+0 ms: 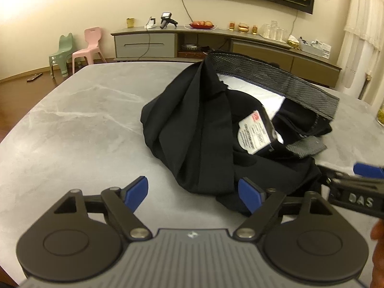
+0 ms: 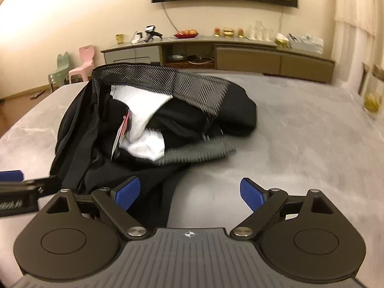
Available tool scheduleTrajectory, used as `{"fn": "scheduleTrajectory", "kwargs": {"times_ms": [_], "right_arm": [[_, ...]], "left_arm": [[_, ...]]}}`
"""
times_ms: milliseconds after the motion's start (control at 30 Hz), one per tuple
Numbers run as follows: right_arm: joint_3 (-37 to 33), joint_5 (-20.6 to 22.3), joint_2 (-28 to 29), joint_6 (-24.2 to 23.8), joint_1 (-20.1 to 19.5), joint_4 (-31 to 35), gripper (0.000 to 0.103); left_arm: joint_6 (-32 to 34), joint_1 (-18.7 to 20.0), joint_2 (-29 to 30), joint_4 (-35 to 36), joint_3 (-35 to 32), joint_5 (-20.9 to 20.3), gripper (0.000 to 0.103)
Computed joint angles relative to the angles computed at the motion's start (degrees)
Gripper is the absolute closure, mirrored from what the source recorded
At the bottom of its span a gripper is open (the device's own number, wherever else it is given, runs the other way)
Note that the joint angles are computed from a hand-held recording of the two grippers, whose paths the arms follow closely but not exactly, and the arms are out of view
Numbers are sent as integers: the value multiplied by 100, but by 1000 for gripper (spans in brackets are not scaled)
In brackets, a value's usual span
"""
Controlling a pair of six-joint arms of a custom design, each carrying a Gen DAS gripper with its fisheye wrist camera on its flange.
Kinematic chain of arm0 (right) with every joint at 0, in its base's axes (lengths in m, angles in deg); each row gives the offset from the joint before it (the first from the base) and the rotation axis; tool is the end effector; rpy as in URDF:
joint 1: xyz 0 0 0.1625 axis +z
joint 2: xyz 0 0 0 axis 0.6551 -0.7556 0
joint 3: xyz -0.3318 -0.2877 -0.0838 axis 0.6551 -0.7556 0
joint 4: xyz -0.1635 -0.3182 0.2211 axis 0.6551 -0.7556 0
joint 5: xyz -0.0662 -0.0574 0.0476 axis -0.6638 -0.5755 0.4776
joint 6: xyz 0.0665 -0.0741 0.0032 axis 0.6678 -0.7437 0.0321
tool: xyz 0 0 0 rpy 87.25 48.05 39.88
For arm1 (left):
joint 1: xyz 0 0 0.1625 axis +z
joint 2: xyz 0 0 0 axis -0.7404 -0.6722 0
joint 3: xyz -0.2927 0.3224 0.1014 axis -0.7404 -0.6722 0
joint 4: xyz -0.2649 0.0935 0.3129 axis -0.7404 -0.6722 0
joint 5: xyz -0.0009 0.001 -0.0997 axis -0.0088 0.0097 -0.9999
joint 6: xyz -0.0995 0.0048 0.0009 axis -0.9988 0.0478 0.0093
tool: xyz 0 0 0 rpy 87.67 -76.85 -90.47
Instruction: Fold clothes
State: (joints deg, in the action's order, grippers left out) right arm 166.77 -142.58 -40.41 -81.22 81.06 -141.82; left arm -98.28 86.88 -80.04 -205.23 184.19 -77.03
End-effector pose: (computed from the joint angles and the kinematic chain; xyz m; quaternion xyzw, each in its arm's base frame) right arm 0.3052 -0.3821 0.0086 0.1569 -0.8392 0.4058 0.3263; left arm -0.1162 -0.3751 0.2614 0.1770 0.8534 -0.3555 0.3376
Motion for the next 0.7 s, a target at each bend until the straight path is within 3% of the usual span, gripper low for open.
{"fn": "scheduleTrajectory", "kwargs": {"times_ms": [67,133,167,200,233,267,300,333,367,467,533,600,633,667,700], "right_arm": [[-119,225,0,-332,-142,255,12],[-206,567,-12,-647,-295,581,30],[-272,644,0,-803,-342,753,63],[-340,647,26,-936,-362,859,86],[-385,656,53,-1071,-372,856,90],[-396,702,37,-1147,-376,840,99],[-349,802,-48,-1130,-370,776,102],[-290,915,-151,-1089,-361,698,102],[-167,1128,-304,-1044,-330,426,103],[482,2541,-858,-1062,-345,-601,103],[796,3276,-1134,-1162,-427,-596,103],[719,3051,-1205,-1163,-530,82,99],[560,2615,-1089,-1229,-527,158,94],[391,2187,-962,-1300,-530,225,74],[263,1999,-910,-1337,-600,164,37]], "left_arm": [[184,83,297,-353,-86,175,17],[545,203,680,-839,-192,337,16],[739,281,890,-1069,-269,375,17],[942,378,1092,-1263,-368,356,18],[1130,504,1228,-1361,-509,266,30],[1281,641,1319,-1374,-678,139,60],[1414,772,1405,-1359,-850,14,79],[1530,897,1486,-1321,-1024,-109,98],[1640,968,1523,-1472,-1145,-135,102],[1999,1043,1482,-2459,-1383,-24,102],[1908,1128,1380,-2707,-1512,48,101],[1630,1272,1227,-2350,-1539,-138,94],[1469,1335,1128,-2087,-1508,-390,83],[1338,1402,1041,-1853,-1485,-647,64],[1185,1441,965,-1647,-1466,-953,54]]}}
